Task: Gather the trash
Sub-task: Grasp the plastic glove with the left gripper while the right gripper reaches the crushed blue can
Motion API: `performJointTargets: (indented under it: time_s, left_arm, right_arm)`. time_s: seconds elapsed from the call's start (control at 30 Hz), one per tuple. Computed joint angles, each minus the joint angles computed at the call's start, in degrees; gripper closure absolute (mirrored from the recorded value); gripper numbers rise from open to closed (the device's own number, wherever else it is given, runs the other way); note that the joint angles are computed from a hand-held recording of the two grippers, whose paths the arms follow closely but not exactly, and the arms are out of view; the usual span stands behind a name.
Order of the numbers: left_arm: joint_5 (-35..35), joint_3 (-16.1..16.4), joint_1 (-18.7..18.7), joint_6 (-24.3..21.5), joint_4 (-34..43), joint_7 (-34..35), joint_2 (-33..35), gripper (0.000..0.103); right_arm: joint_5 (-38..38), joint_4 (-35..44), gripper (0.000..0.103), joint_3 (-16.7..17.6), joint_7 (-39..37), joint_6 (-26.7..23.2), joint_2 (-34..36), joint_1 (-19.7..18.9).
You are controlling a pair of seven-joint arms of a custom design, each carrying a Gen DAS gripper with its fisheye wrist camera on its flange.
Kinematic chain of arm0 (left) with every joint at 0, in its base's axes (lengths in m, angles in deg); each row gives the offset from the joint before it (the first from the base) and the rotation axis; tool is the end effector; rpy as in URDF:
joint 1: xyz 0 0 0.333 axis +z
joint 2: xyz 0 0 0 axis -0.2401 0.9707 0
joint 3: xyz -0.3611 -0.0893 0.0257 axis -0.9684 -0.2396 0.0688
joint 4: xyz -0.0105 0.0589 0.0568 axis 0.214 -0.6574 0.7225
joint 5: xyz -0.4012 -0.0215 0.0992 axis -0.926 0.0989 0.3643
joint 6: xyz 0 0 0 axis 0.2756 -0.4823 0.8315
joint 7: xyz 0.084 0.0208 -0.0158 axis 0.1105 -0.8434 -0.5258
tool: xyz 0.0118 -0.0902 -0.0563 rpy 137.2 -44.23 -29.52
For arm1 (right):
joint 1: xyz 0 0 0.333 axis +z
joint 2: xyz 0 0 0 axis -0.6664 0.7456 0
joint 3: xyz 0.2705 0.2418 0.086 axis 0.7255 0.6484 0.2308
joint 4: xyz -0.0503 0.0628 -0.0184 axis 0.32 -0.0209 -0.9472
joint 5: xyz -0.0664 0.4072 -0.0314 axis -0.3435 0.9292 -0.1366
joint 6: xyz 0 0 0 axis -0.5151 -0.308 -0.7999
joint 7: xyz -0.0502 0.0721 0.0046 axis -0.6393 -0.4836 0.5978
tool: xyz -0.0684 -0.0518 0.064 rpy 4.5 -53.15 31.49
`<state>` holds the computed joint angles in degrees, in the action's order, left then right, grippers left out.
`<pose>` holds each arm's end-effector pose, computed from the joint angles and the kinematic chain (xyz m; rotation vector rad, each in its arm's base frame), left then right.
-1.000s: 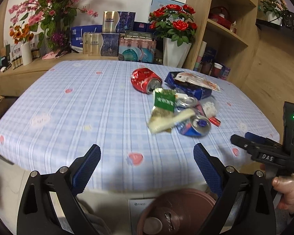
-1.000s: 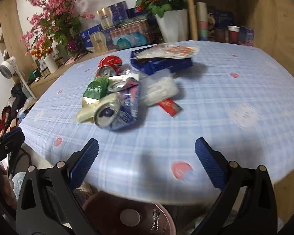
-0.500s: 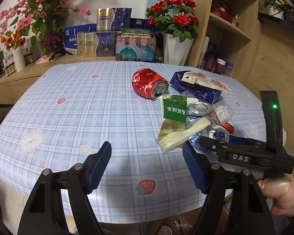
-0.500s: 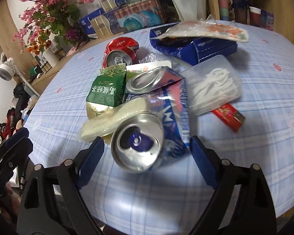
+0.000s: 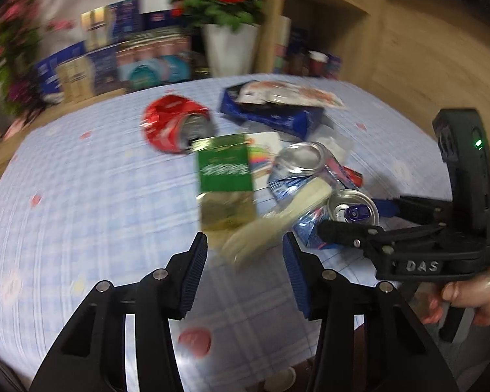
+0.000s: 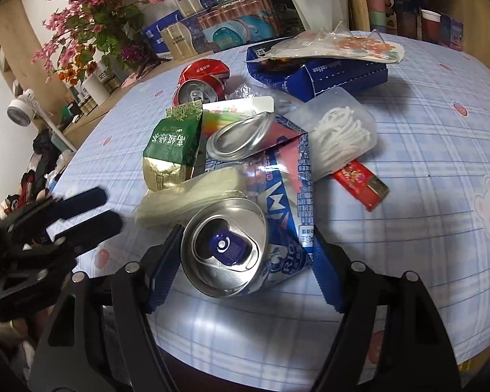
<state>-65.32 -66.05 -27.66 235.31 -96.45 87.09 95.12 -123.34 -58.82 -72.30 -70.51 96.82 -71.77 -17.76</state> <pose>0.5449 -0.2903 0.4296 -0.9819 2.5481 -1.0285 0.4645 0.3213 0.3994 -1.4742 1.9469 -0.3860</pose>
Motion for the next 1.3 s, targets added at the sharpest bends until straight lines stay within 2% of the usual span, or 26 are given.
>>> performJointTargets:
  time_s: [0.1,0.2,0.27,0.4,0.53,0.57,0.6,0.67,0.7,0.8,1.0,1.23,1.3]
  left_arm:
    - [7.8,1.4,-0.8,-4.0,3.0,-3.8,2.3,0.059]
    - [10.5,1.1,0.2,-10.4,6.2,-4.2,4.2,0.06]
    - [13.0,1.3,0.0,-12.6,7.1,-4.6,4.9,0.06]
    - [23.7,3.5,-3.0,-10.0,7.1,-10.2,6.3,0.06]
    - [24.1,2.0,-1.6,-10.4,7.8,-11.1,7.3,0.061]
    - [23.8,1.6,-1.3,-9.8,7.4,-10.8,7.1,0.067]
    - [23.6,1.3,-1.2,-8.4,6.7,-10.7,6.8,0.069]
    - [20.4,-0.5,0.1,-6.5,5.0,-8.5,5.7,0.076]
    - [18.8,-1.1,0.6,-6.2,4.4,-7.8,5.1,0.079]
    - [12.3,-2.6,1.8,-7.2,2.7,-4.1,3.1,0.082]
    - [4.2,-1.1,1.1,-9.1,0.2,-0.2,0.3,0.082]
    - [-11.8,1.1,0.3,-8.7,-3.0,5.7,-4.4,0.082]
    - [-18.4,2.0,0.0,-8.5,-4.2,6.9,-6.0,0.082]
  right_arm:
    - [0.6,-0.9,0.03,-0.1,-1.7,1.0,-0.5,-0.4]
    - [1.3,-1.5,0.03,-0.1,-3.6,1.7,-1.0,-0.8]
    - [1.1,-1.9,0.03,-0.2,-4.0,2.4,-1.2,-1.1]
    - [1.5,-2.0,0.03,-0.2,-5.2,3.1,-1.1,-1.4]
    - [0.6,-1.9,0.03,-0.3,-4.7,3.2,-1.1,-1.4]
    - [0.6,-1.9,0.03,-0.3,-4.7,3.2,-1.1,-1.4]
    - [0.4,-1.8,0.03,-0.3,-4.3,3.0,-1.1,-1.3]
    - [0.1,-1.7,0.03,-0.2,-3.4,2.1,-1.2,-1.2]
    - [-2.5,-1.4,0.03,-0.4,-0.2,1.9,-1.2,-1.0]
    - [-1.5,-1.2,0.03,0.2,-0.5,0.3,-1.1,-1.0]
    - [-1.7,-1.2,0.03,0.4,-0.5,-0.8,-0.8,-0.7]
    - [-0.9,-1.2,0.029,0.6,-1.5,-2.1,-0.9,-0.5]
    - [-1.8,-1.4,0.029,0.5,-0.8,-1.3,-1.1,-0.6]
